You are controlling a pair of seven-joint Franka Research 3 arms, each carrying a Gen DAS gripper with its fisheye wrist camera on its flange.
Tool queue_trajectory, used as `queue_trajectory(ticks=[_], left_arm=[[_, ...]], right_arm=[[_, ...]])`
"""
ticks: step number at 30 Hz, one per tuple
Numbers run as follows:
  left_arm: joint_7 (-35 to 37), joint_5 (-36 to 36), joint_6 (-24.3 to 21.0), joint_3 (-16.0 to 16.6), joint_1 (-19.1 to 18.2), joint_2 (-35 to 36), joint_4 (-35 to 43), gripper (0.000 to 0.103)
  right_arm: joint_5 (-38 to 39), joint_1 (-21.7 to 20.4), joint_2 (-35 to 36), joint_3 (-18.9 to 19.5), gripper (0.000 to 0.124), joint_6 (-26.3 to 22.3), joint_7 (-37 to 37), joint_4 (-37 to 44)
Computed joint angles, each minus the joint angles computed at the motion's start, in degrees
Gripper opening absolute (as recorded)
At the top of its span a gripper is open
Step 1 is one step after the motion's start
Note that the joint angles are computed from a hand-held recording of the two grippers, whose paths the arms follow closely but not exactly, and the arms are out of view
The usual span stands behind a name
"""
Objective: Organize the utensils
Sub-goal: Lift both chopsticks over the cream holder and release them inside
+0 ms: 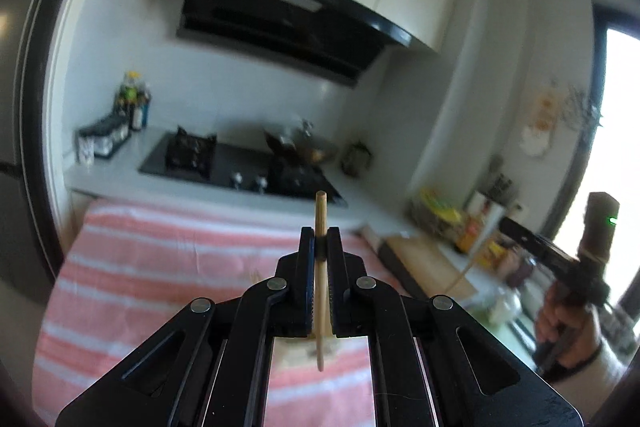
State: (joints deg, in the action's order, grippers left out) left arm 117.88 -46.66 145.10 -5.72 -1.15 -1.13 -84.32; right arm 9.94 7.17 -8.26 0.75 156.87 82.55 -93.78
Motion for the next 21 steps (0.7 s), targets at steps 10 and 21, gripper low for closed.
queue_trajectory(ticks=[10,21], left_arm=[[-18.63,24.85,3.48,-4.37,-1.86,17.18,14.07,0.004],[-26.26,35.09,-17.78,-7.56,-0.78,27.12,26.72,0.041]], right_arm=[[-4.88,2.87,16.91,0.08,0.006,4.86,-2.21,14.88],[4.00,1.74,28.79,1.17,0.027,-14.57,-1.00,26.75]])
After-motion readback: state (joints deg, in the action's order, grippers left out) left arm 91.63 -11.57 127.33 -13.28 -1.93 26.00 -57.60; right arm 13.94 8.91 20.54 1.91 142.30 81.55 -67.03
